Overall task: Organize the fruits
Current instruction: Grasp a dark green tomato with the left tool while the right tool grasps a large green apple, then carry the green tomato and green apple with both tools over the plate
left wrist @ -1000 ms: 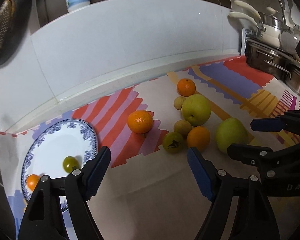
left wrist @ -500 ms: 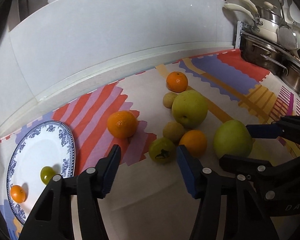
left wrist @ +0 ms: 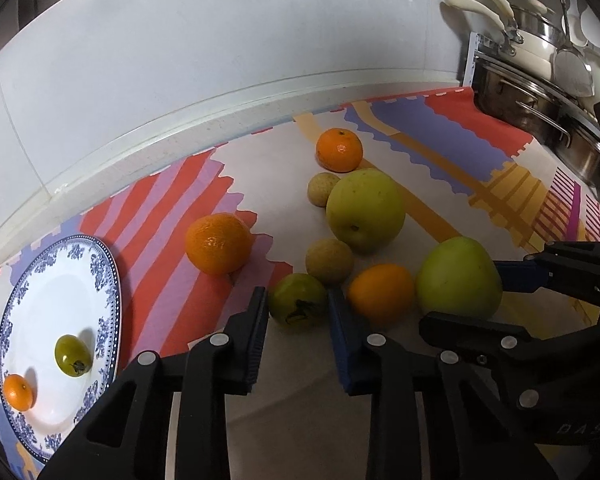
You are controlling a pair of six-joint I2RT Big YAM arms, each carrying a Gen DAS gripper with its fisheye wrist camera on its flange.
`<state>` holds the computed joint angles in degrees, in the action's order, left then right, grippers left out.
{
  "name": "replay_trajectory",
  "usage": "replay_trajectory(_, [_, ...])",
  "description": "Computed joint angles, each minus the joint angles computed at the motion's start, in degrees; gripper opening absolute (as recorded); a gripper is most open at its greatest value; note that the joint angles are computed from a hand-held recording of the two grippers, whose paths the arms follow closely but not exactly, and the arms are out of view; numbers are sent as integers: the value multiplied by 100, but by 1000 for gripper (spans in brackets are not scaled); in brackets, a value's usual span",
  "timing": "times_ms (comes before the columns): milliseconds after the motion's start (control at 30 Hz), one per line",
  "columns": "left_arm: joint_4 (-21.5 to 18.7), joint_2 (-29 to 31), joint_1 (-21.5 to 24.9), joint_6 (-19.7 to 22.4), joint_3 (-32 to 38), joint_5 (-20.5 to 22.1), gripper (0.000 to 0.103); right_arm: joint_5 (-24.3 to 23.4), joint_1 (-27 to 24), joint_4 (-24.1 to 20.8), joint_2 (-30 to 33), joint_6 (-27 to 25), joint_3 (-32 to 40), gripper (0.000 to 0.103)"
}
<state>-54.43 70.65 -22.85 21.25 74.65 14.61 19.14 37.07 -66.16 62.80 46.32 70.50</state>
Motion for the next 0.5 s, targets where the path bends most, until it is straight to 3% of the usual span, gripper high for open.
replay_trajectory(500, [-245,-429,186,-260,23,6,30,190,150,-125,-61,17,136,51])
